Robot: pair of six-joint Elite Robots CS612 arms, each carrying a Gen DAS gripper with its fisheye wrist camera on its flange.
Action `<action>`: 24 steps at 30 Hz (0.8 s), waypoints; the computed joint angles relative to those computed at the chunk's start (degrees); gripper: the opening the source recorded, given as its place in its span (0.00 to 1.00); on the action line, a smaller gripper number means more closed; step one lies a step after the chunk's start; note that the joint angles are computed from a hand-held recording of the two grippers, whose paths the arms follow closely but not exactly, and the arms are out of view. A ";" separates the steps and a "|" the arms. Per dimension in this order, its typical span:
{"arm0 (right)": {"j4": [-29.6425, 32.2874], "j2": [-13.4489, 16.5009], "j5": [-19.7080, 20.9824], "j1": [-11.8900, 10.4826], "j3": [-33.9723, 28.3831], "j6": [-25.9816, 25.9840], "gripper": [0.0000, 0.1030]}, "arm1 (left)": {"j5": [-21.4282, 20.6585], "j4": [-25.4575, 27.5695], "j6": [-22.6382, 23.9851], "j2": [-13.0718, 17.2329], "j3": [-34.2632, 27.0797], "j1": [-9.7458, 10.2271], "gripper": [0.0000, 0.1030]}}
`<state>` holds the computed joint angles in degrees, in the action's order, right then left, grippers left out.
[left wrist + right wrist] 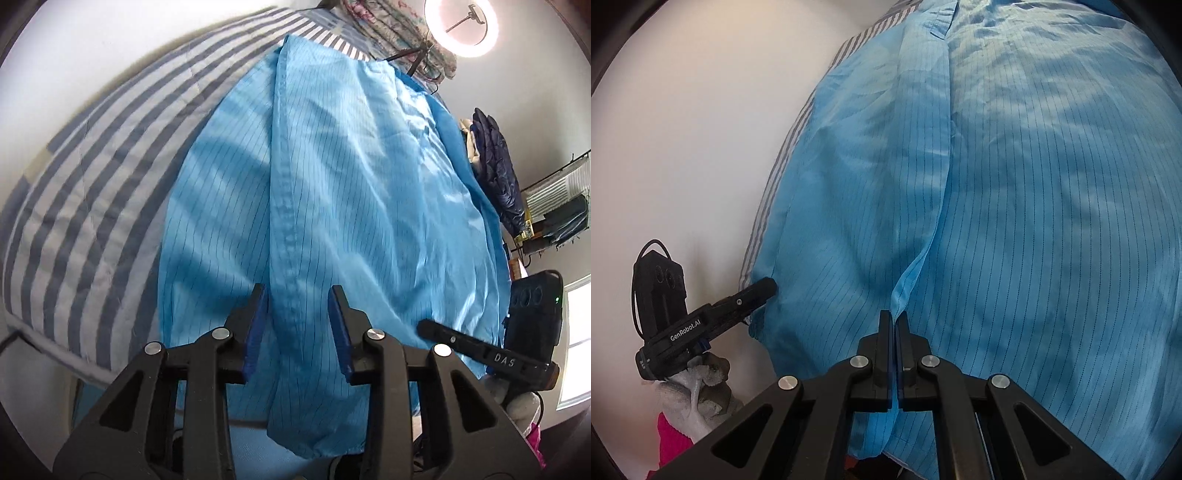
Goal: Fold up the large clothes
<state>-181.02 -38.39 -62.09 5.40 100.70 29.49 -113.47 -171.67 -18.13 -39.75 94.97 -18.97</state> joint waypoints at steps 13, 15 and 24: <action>-0.24 -0.44 0.35 -0.28 0.97 -0.42 0.00 | -1.90 -1.02 -2.37 1.10 -1.69 1.06 0.36; -0.17 -0.43 0.43 -0.26 0.87 -0.44 0.00 | -2.99 0.04 -3.55 1.83 -3.03 1.48 0.55; -0.59 -0.38 0.68 -0.17 0.60 -0.09 0.00 | -12.39 8.14 -0.39 3.50 -5.75 2.68 0.17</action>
